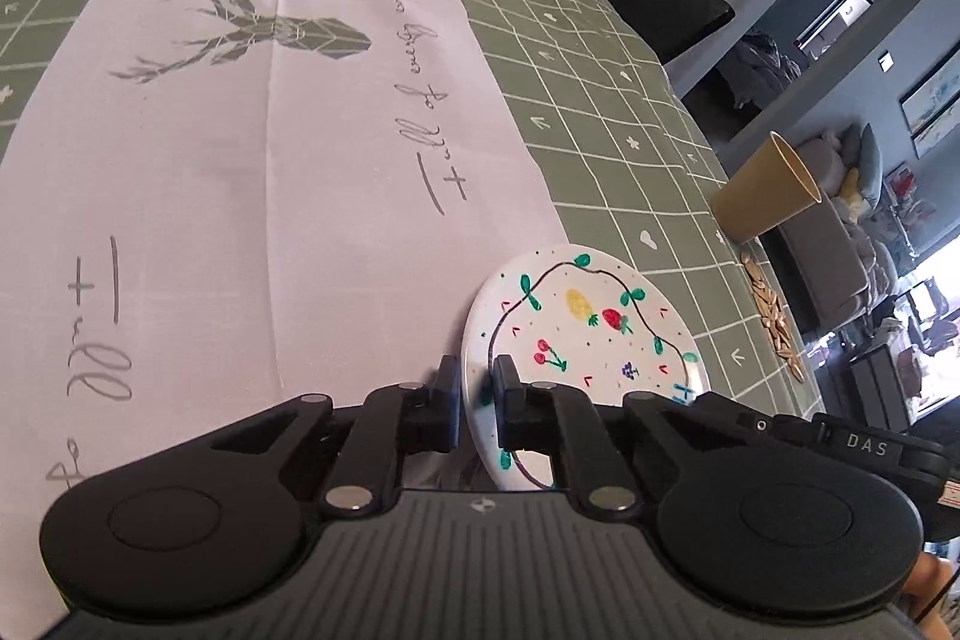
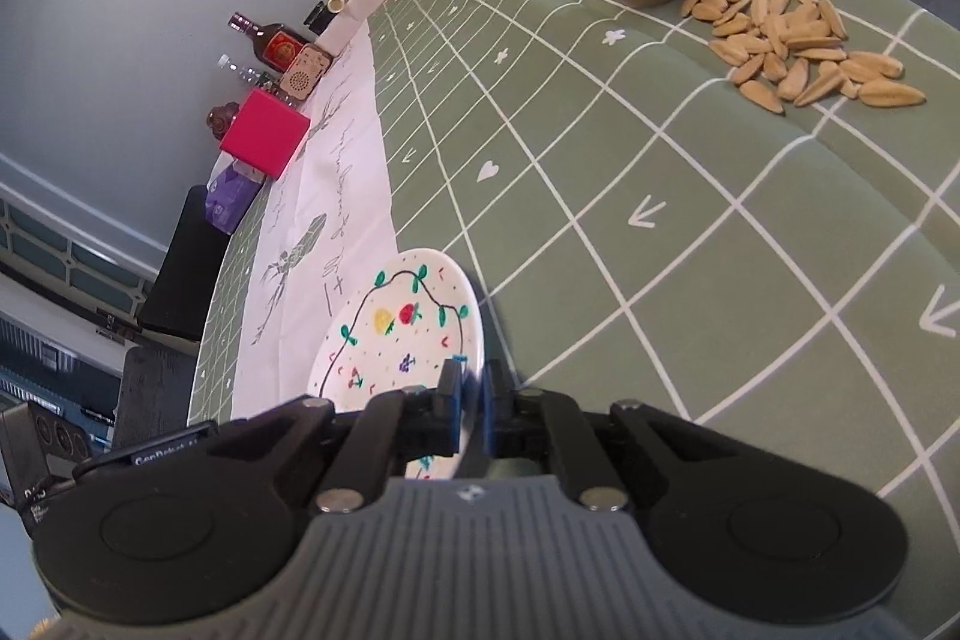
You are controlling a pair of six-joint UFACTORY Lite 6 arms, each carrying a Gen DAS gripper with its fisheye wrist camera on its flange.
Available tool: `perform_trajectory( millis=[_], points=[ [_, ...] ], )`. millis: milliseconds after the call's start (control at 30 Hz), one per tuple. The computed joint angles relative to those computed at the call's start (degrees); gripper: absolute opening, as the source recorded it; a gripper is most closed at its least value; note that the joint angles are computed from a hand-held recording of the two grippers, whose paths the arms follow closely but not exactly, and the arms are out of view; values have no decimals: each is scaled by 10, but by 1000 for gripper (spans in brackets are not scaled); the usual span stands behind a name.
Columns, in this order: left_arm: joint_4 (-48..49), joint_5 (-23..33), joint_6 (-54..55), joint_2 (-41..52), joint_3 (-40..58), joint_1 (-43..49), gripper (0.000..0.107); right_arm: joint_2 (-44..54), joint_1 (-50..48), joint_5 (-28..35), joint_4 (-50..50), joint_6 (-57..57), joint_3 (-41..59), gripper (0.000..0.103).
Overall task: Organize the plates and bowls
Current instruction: 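Lift the white plate with both tools and carry it over the glass plate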
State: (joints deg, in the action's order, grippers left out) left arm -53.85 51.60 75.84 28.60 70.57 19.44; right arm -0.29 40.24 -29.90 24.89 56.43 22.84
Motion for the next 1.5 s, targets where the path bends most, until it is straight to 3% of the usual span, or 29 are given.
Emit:
perform_trajectory(
  millis=[233,500,800,933,1067,1233,1500],
  points=[
    [30,55,-7,-4,8,37,11,-48,27,2,35,0,-22,4],
    [65,113,-21,-37,19,57,11,-110,71,26,140,-68,-29,5],
    [100,178,-18,-65,5,86,12,-211,123,45,367,-278,-43,4],
    [116,191,-4,-112,-30,103,12,-246,176,36,524,-386,-42,4],
    [130,216,6,-138,-46,123,12,-285,246,-11,662,-498,-34,4],
    [162,230,34,-179,-90,144,12,-331,366,-91,763,-521,-47,4],
    [204,254,125,-233,-146,191,13,-324,573,-219,813,-401,-61,4]
  ],
)
